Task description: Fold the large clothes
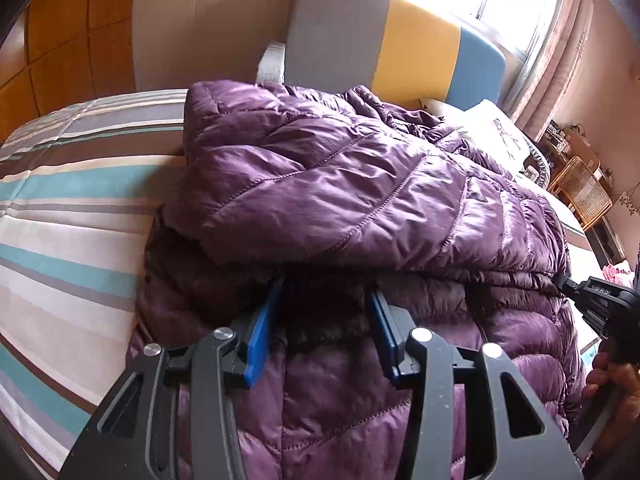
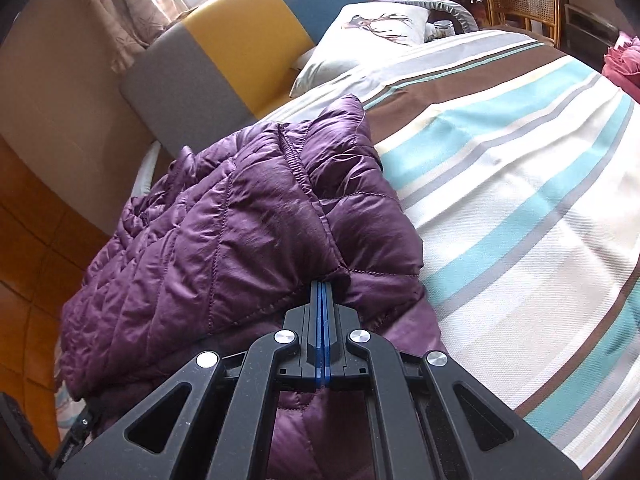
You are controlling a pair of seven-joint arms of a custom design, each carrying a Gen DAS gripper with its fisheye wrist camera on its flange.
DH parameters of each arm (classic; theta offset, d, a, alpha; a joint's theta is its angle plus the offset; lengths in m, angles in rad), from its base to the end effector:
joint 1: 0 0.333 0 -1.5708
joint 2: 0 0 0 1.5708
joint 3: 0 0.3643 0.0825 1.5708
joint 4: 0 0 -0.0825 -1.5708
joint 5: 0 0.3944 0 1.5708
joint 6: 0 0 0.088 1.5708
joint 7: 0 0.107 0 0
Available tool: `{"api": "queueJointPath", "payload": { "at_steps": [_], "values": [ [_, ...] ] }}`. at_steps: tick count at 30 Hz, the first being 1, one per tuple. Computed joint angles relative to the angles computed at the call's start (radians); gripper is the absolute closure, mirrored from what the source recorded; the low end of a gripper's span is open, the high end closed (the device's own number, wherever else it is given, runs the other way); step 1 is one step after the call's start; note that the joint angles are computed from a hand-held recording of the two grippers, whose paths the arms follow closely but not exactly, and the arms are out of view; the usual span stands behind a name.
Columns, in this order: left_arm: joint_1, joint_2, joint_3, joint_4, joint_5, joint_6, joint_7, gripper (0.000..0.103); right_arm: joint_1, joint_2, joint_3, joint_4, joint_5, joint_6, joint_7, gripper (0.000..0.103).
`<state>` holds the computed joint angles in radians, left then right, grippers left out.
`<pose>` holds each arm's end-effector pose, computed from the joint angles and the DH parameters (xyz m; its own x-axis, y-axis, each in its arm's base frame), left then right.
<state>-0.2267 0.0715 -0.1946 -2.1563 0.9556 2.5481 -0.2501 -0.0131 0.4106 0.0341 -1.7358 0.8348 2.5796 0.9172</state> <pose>0.5299 -0.2473 0.4376 0.5540 -0.8071 0.2043 -0.5746 -0.5483 -0.6076 0.7186 -0.0011 0.4236 0.1561 -0.9064 -0.3926 -0.8472 0.0815 -0.5250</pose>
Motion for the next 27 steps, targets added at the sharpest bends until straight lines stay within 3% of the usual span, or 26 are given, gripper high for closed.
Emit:
{"api": "queueJointPath", "payload": {
  "at_steps": [4,7,9,11,15,22,27],
  "values": [
    [-0.014,-0.020,-0.010,0.002,0.026,-0.056,-0.022,0.050,-0.005,-0.022,0.003,-0.019,0.009,0.003,-0.033,0.098],
    [-0.028,-0.045,-0.024,0.003,0.062,-0.127,-0.039,0.050,-0.001,-0.058,0.008,-0.062,0.032,0.060,-0.095,0.071],
    [-0.034,-0.068,-0.032,-0.004,0.083,-0.164,-0.057,0.051,0.002,-0.079,0.014,-0.088,0.054,0.105,-0.140,0.063],
    [-0.033,-0.089,-0.037,-0.015,0.107,-0.180,-0.083,0.051,0.001,-0.104,0.029,-0.115,0.098,0.153,-0.227,0.063],
    [-0.012,-0.109,-0.033,-0.026,0.140,-0.146,-0.107,0.051,0.018,-0.116,0.033,-0.116,0.130,0.172,-0.309,0.063],
    [0.031,-0.034,-0.002,0.055,0.143,-0.053,0.001,0.051,0.077,-0.060,0.013,-0.045,0.023,0.175,-0.239,0.063],
    [0.058,0.031,0.025,0.072,-0.018,-0.024,0.109,0.053,0.107,0.001,-0.007,0.011,-0.115,0.144,-0.154,0.063]
  ]
}}
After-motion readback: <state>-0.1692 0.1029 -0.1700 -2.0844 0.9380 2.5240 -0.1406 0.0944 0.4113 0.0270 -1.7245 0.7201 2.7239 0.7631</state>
